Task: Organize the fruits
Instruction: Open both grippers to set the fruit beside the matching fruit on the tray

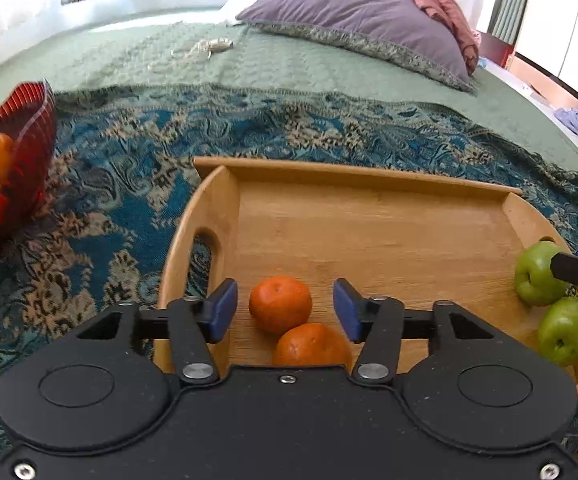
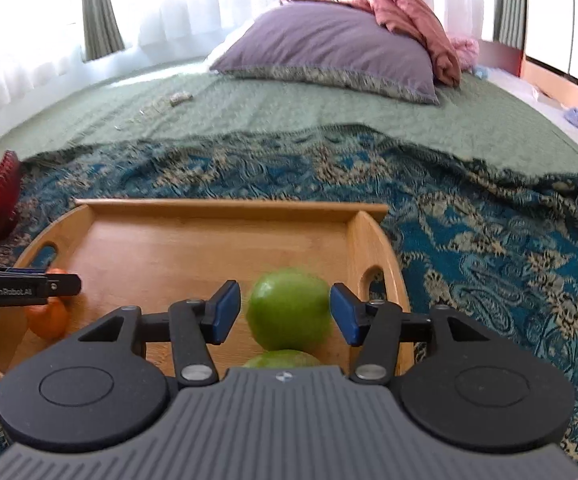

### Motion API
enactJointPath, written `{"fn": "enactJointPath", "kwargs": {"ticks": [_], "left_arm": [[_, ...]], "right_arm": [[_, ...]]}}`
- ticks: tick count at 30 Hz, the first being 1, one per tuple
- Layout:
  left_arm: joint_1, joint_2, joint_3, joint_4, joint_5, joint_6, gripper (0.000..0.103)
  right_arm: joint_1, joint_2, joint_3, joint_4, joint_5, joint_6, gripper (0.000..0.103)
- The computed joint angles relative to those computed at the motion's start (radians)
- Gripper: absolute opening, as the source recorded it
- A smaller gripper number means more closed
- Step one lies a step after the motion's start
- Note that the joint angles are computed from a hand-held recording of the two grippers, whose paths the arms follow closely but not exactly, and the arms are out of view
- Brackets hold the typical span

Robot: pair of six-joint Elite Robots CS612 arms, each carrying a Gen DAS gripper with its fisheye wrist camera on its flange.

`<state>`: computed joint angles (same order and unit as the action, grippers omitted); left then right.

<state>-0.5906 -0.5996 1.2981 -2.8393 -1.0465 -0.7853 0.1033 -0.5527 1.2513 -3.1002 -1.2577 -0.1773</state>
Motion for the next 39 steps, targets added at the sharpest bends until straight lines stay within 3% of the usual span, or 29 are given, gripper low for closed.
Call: {"fn": "enactJointPath", "kwargs": {"ticks": [7, 19, 26, 39], "left_arm": [[-0.029, -0.042, 0.087, -0.117, 0.05, 0.027, 0.074], [-0.094, -0.095, 0.216, -0.241, 0.136, 0.053, 0.086], [-0.123, -0.114, 0.279, -0.295, 0.143, 0.042, 0.09], [-0.172, -0.133, 0.356, -0.344, 0.205, 0.018, 0.095]], "right_arm": [[-0.019, -0.037, 0.079, -0.099, 0.056, -0.003, 0.075], [-0.038, -0.08, 0.225, -0.33, 0.076, -0.08, 0.092], [-0.043, -0.092, 0.287, -0.424, 0.076, -0.133, 0.101], [-0.061, -0.097, 0.364, -0.5, 0.11, -0.169, 0.103]]}}
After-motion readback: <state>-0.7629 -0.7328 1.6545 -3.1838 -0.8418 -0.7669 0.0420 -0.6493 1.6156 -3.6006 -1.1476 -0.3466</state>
